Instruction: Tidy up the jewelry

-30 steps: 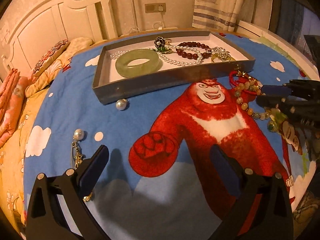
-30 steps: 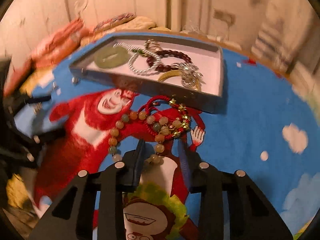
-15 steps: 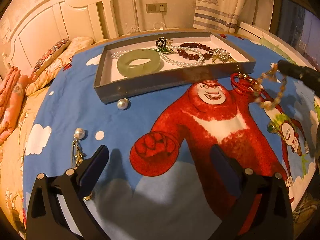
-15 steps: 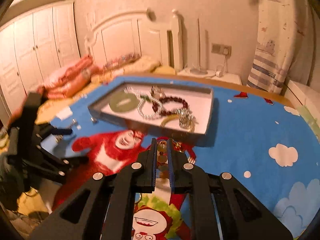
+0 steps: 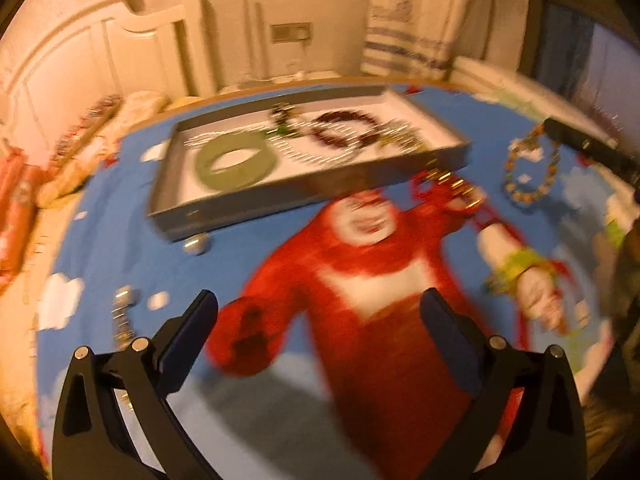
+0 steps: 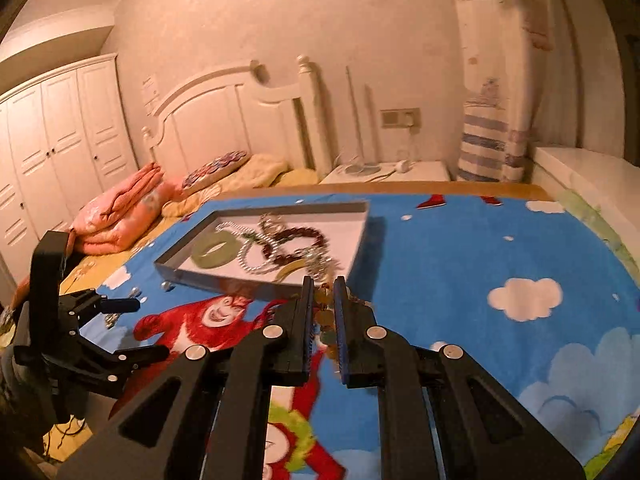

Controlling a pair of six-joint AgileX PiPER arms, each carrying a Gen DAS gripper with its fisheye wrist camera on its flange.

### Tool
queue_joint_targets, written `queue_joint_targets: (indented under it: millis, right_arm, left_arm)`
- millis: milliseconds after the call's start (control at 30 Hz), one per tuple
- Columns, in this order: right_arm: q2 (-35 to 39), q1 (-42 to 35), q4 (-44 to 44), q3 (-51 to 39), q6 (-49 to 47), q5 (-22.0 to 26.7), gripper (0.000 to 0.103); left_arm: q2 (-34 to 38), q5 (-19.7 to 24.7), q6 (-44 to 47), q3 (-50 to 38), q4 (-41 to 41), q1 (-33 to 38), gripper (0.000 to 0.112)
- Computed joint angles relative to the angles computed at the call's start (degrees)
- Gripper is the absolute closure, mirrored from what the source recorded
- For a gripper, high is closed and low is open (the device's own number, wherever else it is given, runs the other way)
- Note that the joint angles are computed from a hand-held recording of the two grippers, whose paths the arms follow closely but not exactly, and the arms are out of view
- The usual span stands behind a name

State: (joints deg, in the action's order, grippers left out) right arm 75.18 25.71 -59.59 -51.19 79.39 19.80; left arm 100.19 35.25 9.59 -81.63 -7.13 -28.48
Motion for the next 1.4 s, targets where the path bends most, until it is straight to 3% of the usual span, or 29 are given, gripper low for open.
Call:
queue_joint_targets:
  millis: [100,367,667,700,733,833,933,1100,1400]
  right_arm:
    - [-1.14,-1.00,-0.12,1.28,0.46,-0.77,0.091]
    - [-2.50,-2.45,-1.99,4.15,3.04,-3.92,0.091]
    - [-3.26,-5.35,-1.97,6.84,4.23,-9.33,0.091]
    - [-3.42,-5.76,-2.19,7.02,4.48,-9.86,0.091]
    - [-3.65,-5.92,-3.29,7.28,5.72,-10.24,0.091]
    - [-3.75,-6.57,-2.74,7.56,5.59,-11.26,0.091]
    - [-4.12,-6.93,-3.63,7.98,6.65,-11.72,0.091]
    - [-4.49,-7.45,-3.96,8.45,7.40,-12.27,0.091]
    - [-4.85,-6.47,-5.47,8.55,8.50,-11.06,0.091]
  left_arm:
    - [3.13,1.50,3.22,-5.13,-6.11,-0.43,0.014]
    - [16.21,8.79,3.60,-23.81,-12.16,-1.75,0.055]
    - [24.62,15.73,1.97,-36.41,-7.44,-4.81,0.073]
    - [25.14,16.28,1.98,-37.42,-7.05,-4.99,0.076]
    - [25.65,16.83,2.03,-38.34,-6.47,-5.33,0.088]
    - [25.62,16.38,3.02,-38.14,-4.79,-6.53,0.105]
    - [23.39,12.78,2.85,-33.84,-4.69,-6.77,0.106]
    - [16.79,6.10,7.92,-23.93,-15.24,-3.88,0.106]
    - [10.48,2.71,10.33,-16.49,-16.13,-4.25,0.107]
